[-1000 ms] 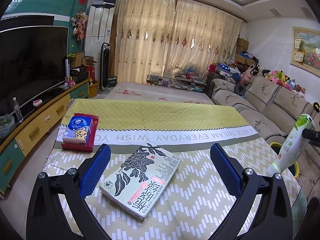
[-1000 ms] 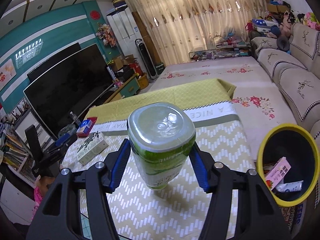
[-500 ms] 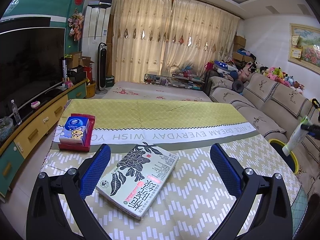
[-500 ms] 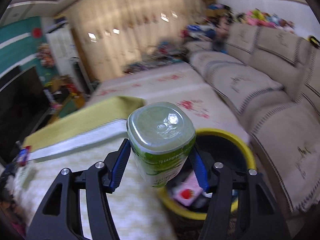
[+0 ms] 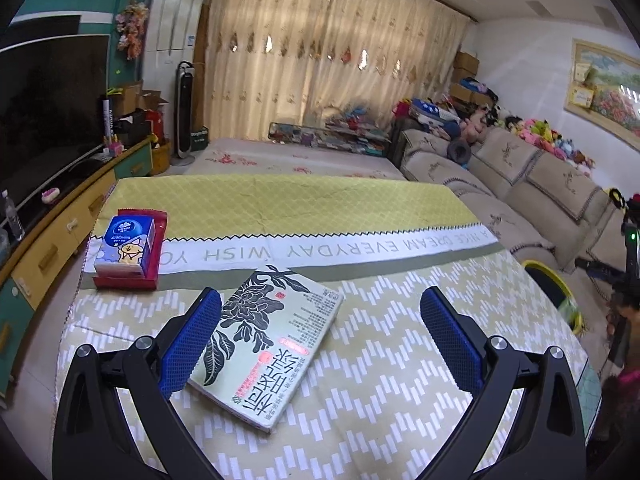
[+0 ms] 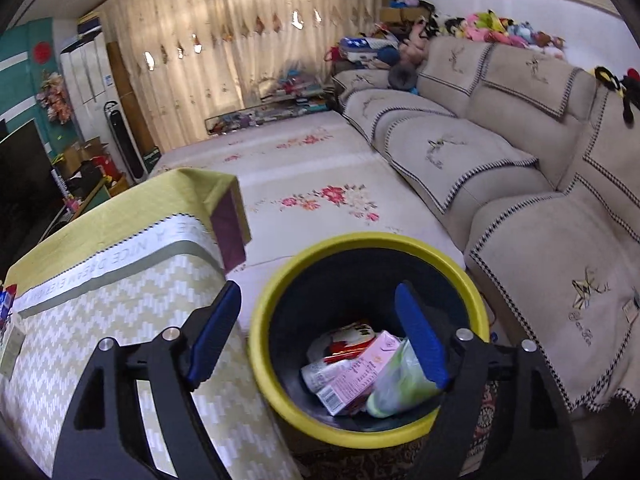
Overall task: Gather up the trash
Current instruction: 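Carry the bottle with the right tool over the bin and release, then grasp the boxed book-like package with the left tool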
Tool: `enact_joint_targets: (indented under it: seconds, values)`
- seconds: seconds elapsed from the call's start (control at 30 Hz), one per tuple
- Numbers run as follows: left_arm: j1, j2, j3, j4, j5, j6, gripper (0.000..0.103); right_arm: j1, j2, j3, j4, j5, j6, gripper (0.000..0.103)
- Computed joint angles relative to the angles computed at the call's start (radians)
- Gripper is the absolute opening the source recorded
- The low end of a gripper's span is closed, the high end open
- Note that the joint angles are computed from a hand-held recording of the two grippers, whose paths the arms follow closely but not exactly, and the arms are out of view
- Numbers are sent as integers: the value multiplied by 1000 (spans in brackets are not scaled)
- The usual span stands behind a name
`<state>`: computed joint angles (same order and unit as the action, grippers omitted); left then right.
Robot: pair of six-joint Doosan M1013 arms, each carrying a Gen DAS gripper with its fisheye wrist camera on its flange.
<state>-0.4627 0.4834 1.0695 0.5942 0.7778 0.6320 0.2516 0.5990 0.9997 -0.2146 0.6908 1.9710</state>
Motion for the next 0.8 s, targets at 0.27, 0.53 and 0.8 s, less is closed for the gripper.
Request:
enact_joint_targets:
  seconds: [0.27, 0.53, 0.8]
  values:
    - [38, 37, -65, -178, 84, 261, 98, 6, -12, 13, 23, -21, -32, 78]
    - [59, 73, -112, -287, 149, 436, 98, 6, -10, 15, 60, -14, -65, 78]
    - [67, 109, -162, -304, 210, 496, 98, 9, 2, -1, 110, -4, -109, 78]
